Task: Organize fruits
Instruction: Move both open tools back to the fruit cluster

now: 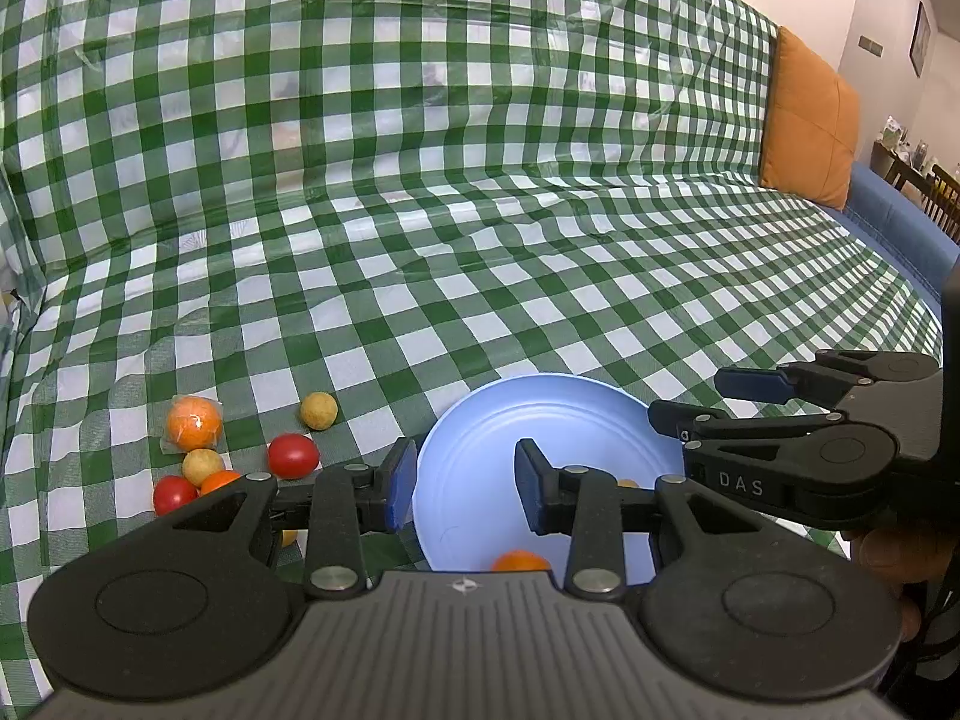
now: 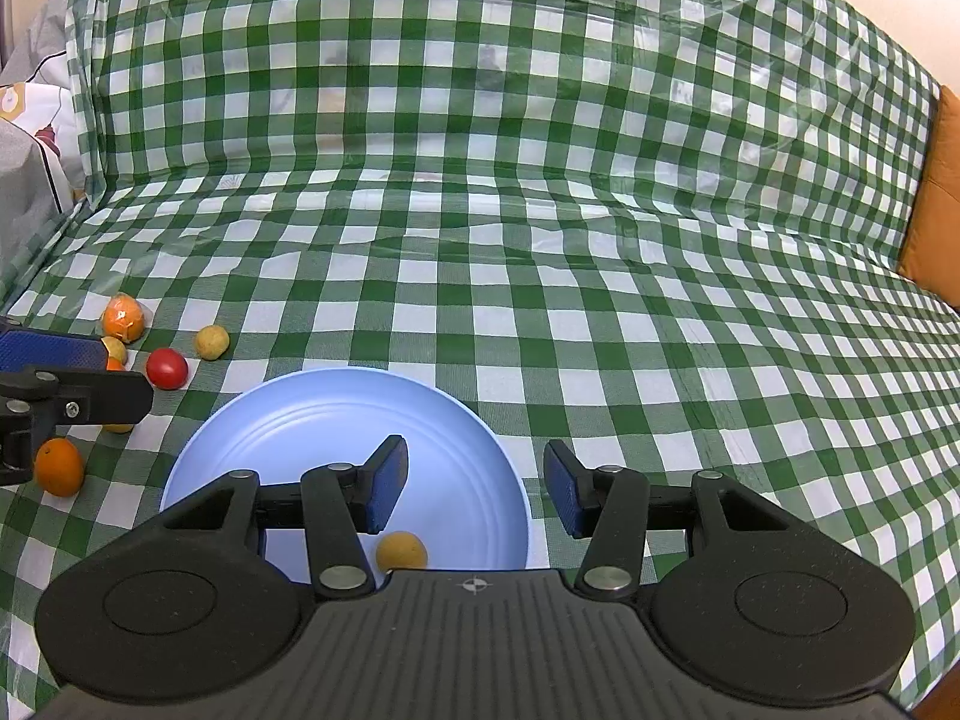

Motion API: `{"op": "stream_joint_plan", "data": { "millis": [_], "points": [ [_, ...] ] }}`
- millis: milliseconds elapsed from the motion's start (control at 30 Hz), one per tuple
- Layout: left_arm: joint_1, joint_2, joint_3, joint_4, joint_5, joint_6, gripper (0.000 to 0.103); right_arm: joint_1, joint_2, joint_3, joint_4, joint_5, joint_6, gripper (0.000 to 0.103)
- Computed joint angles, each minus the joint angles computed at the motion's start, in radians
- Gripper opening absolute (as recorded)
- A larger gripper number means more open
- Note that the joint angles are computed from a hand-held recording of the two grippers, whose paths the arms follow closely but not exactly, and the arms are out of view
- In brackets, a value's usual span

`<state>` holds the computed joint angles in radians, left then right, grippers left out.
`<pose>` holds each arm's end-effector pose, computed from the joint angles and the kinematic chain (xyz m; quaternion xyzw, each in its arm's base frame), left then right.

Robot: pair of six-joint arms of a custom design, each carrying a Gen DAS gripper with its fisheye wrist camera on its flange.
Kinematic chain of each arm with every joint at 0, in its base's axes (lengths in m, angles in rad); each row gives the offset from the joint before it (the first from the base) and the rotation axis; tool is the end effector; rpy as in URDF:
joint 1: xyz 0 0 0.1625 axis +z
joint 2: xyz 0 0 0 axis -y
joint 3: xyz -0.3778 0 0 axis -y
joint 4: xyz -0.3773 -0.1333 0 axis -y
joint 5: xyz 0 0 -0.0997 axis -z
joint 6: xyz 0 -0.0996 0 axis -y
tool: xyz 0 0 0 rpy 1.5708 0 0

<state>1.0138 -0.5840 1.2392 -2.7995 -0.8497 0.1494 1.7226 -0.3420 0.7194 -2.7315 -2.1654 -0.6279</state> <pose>-0.2215 -0.7323 0.1322 0.2168 0.8766 -0.3277 0.2778 0.2030 -0.8142 0.1621 0.2324 -0.8599 0.2908 0.3492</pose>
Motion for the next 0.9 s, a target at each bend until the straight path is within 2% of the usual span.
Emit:
{"op": "stream_joint_plan", "data": {
  "millis": [433, 467, 533, 633, 767, 900],
  "points": [
    [0.037, -0.035, 0.032, -0.027, 0.021, -0.010, 0.038, 0.010, 0.021, -0.022, 0.002, 0.030, 0.006, 0.052],
    [0.046, -0.043, 0.032, -0.026, 0.021, -0.034, 0.036, 0.012, 0.026, -0.028, 0.003, 0.033, 0.009, 0.052],
    [0.068, -0.071, 0.037, -0.033, 0.004, -0.109, 0.017, 0.015, 0.033, -0.036, 0.006, 0.042, 0.018, 0.052],
    [0.106, -0.112, 0.046, -0.041, 0.003, -0.235, 0.014, 0.020, 0.042, -0.044, 0.003, 0.070, 0.038, 0.051],
    [0.145, -0.155, 0.044, 0.022, 0.009, -0.390, 0.014, 0.022, 0.040, -0.034, 0.001, 0.143, 0.070, 0.038],
    [0.171, -0.180, 0.025, 0.099, -0.010, -0.511, 0.014, 0.025, 0.051, -0.041, 0.025, 0.212, 0.081, 0.037]
  ]
}}
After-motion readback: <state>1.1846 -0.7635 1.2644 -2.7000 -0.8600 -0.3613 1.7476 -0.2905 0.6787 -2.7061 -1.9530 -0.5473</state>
